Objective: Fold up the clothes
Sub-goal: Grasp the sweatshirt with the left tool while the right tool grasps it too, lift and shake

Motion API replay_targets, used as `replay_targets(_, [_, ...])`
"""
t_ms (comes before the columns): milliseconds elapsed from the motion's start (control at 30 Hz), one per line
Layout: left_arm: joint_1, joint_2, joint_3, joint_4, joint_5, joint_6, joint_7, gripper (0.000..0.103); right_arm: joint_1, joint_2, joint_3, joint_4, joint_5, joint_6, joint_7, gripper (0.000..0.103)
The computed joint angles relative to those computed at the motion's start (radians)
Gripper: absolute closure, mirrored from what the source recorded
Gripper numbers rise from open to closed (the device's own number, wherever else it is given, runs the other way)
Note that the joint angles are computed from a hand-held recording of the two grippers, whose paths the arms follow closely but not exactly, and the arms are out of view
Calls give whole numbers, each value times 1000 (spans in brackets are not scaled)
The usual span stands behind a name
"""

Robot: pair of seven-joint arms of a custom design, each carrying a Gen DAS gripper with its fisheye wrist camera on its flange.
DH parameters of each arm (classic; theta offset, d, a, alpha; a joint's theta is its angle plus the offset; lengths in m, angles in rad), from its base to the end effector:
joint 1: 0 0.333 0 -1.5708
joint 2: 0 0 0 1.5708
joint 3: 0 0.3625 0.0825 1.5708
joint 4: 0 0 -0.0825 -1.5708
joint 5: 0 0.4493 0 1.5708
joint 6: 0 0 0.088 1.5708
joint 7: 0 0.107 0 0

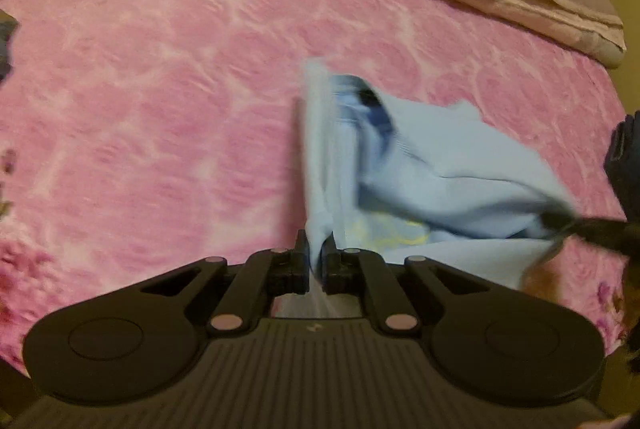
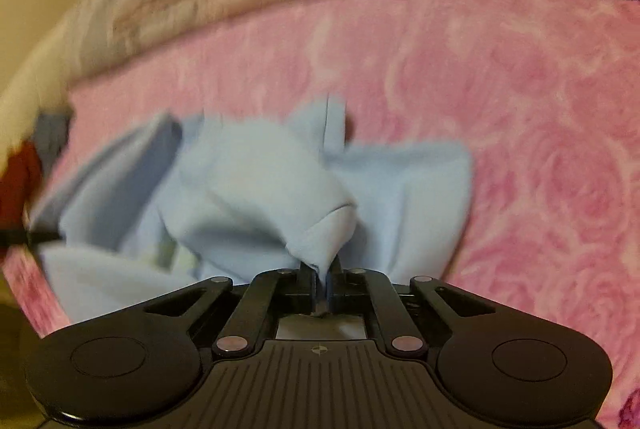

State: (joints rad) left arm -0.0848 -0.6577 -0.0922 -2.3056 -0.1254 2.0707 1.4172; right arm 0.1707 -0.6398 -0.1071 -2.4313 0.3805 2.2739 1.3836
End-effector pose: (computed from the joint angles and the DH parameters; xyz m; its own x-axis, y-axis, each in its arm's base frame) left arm 0.4137 -0.0908 0.6552 -0.0065 -0.9915 0.1302 -0.9188 -0.0454 -0.3921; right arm 0.4341 0.0288 0.6018 0.1613 -0.9269 -0.3388 -0.8817 0.0189 -0.4715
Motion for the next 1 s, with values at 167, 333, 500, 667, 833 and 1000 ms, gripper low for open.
replay_targets(167, [31, -74, 96, 50, 25, -46, 144, 98, -26, -93, 9, 69, -23, 5, 47, 100])
replay_targets(333, [74, -78, 185, 186, 28, -96, 333, 99, -54, -149, 45, 194, -114, -29, 108, 101])
replay_targets(500, [57, 20, 268, 386, -59, -101, 551, 99, -38, -94, 83, 348, -194, 24, 116, 101])
replay_targets(667, [19, 284, 312, 600, -229, 0, 684, 98, -31, 160, 99, 575, -247, 86, 119, 100])
replay_targets(833, [77, 585, 208, 770, -130, 161, 492, 90, -100, 566, 175, 897, -570, -75, 453, 36])
replay_targets(1000, [144, 536, 142, 614, -28, 186, 420, 73, -54, 451, 131, 677, -501, -45, 599, 35])
